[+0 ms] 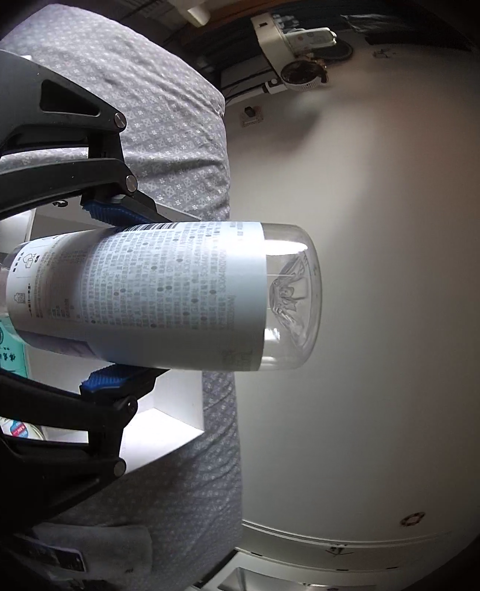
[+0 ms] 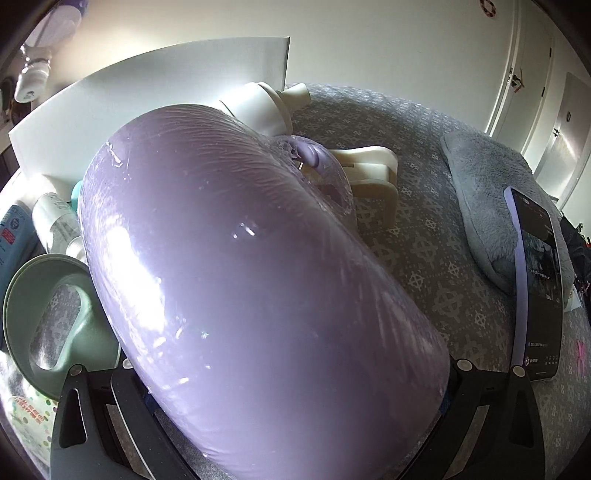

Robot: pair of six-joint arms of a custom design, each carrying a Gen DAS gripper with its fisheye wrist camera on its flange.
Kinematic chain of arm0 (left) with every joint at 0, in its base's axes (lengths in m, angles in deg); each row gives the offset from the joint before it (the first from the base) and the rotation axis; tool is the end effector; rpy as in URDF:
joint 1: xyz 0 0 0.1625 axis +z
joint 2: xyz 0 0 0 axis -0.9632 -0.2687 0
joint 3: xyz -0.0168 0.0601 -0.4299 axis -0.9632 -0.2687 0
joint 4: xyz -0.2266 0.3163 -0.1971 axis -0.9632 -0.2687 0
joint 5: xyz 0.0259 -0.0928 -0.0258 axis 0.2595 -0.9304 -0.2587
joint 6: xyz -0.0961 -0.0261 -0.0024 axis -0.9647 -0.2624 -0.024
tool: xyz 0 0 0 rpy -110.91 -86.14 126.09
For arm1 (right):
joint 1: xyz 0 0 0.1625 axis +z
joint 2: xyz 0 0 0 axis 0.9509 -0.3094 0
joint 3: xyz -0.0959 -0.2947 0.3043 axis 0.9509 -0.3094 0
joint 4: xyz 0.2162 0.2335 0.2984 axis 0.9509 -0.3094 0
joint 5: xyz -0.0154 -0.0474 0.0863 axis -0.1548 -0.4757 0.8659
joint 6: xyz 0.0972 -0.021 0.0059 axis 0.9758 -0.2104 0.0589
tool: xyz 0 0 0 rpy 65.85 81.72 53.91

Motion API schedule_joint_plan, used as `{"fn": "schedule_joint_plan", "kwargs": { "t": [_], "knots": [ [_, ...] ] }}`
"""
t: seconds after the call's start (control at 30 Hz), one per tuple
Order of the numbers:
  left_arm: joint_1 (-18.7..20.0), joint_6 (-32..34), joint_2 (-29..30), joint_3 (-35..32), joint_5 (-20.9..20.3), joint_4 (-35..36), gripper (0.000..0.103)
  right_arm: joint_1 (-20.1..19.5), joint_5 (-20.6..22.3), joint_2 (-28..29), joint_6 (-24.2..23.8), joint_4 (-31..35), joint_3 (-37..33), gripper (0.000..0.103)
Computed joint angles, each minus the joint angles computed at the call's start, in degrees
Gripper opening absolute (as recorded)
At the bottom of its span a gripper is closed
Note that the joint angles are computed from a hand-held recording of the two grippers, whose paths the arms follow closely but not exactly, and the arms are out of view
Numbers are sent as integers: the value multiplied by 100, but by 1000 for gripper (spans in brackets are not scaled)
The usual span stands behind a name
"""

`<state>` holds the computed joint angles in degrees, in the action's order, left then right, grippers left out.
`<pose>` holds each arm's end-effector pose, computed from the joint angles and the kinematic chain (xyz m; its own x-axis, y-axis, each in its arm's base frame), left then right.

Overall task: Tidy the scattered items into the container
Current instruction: 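Lift the white bottle over the white box and open the left tool, then grasp the blue spray can with the left tool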

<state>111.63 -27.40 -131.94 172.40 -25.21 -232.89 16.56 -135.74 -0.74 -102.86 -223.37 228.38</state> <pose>-0.2905 -0.5025 0.1193 -0.6808 -0.0166 -0.7323 0.6099 0.5406 -0.5794 0.0604 -0.4019 0.0950 -0.6329 0.1170 0.7653 -0.4278 0.7710 -0.4717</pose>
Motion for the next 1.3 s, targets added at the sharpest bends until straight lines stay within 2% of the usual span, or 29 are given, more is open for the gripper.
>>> {"fn": "schedule_joint_plan", "kwargs": {
  "t": [0.1, 0.2, 0.3, 0.33, 0.4, 0.47, 0.53, 0.63, 0.73, 0.8, 0.9, 0.97, 1.1, 1.17, 1.3],
  "knots": [
    [8, -29, 214, -4, 21, 246, 60, -1, 0, -3, 0, 13, -9, 103],
    [-10, -347, 290, -30, -143, 697, 60, -4, 2, -4, -3, 21, -19, 103],
    [-157, -137, 476, -103, 52, 671, 61, -4, 1, -2, -4, 20, -20, 103],
    [-177, -168, 475, -146, 45, 860, 65, -4, 2, -2, -4, 12, -13, 103],
    [-187, -232, 439, -218, -10, 1253, 94, -3, 2, -1, -3, 11, -10, 103],
    [-293, -105, 450, -166, 60, 1167, 102, -6, 1, -2, -7, 17, -19, 103],
    [-426, 60, 425, -48, 91, 965, 102, -8, 6, -3, -8, 17, -19, 103],
    [-633, -278, 206, 203, 147, 1121, 102, -8, 6, -3, -5, 14, -14, 103],
    [-796, -457, -115, 570, -85, 729, 103, -8, 5, 1, -10, 14, -21, 103],
    [-893, -565, -278, 764, -99, 471, 103, -7, 5, 0, -7, 6, -10, 103],
    [-1016, -1191, -696, 1096, 21, 793, 103, -10, 8, -1, -9, 14, -19, 103],
    [-1064, -1757, -1069, 1369, 42, 1286, 103, -8, 7, 0, -9, 4, -11, 103],
    [-1039, -3499, -1905, 1771, 53, 3362, 103, -9, 8, 0, -10, 4, -11, 103],
    [-973, -4275, -2264, 1916, -76, 4305, 103, -10, 9, 1, -10, 3, -11, 103],
    [-775, -5162, -2759, 2181, -535, 5216, 102, -12, 11, -1, -10, 11, -17, 103]
  ]
}}
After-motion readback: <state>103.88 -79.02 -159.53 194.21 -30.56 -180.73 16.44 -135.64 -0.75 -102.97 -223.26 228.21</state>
